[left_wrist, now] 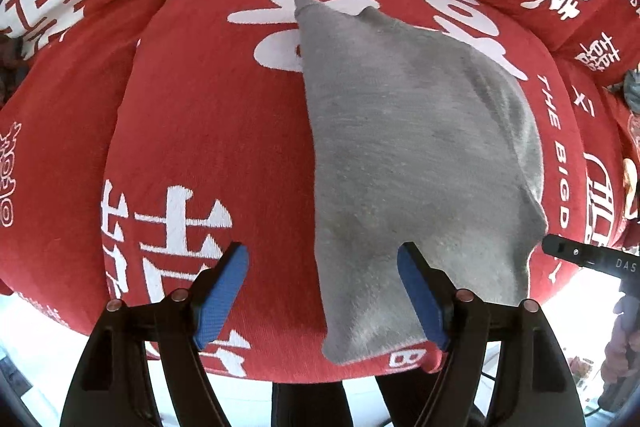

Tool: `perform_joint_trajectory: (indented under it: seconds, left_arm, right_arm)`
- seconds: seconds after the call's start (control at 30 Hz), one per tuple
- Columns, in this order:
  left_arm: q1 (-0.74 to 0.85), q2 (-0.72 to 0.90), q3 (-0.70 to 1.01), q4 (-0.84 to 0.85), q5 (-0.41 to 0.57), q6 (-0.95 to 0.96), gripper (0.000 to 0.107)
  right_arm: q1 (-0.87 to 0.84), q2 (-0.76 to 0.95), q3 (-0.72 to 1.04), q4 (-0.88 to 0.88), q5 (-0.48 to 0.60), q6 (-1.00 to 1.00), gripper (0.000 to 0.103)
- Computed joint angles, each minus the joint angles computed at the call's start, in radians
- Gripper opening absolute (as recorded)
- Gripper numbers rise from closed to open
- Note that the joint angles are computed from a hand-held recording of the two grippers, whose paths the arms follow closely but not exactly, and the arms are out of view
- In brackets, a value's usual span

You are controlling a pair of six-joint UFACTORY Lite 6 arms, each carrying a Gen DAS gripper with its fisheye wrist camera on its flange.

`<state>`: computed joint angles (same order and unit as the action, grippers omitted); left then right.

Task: Fold small clothes

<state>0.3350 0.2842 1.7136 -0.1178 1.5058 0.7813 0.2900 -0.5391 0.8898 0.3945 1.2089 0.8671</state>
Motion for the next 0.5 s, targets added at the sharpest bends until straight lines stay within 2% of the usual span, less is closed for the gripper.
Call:
perform_joint_trajectory:
  seconds: [0.2,0.27,0.33,0.5]
  left_arm:
    - [-0.003,0.004,0.097,0.014,0.092,0.010,0.078]
    - [-0.001,0.019,0.154,0.015,0.138,0.014,0.078]
    - [0.000,0.038,0.212,0.021,0.188,0.012,0.078]
    - [0.009,0.107,0.408,0.023,0.316,0.009,0.081]
  right_arm:
    - [0.098,0.106,0.172,-0.080,0.106,0.107,0.015]
    - [0.135,0.156,0.238,-0.098,0.132,0.137,0.021]
    - [0.163,0.198,0.301,-0.110,0.152,0.159,0.033]
    - [0.235,0.300,0.470,-0.143,0.209,0.227,0.040]
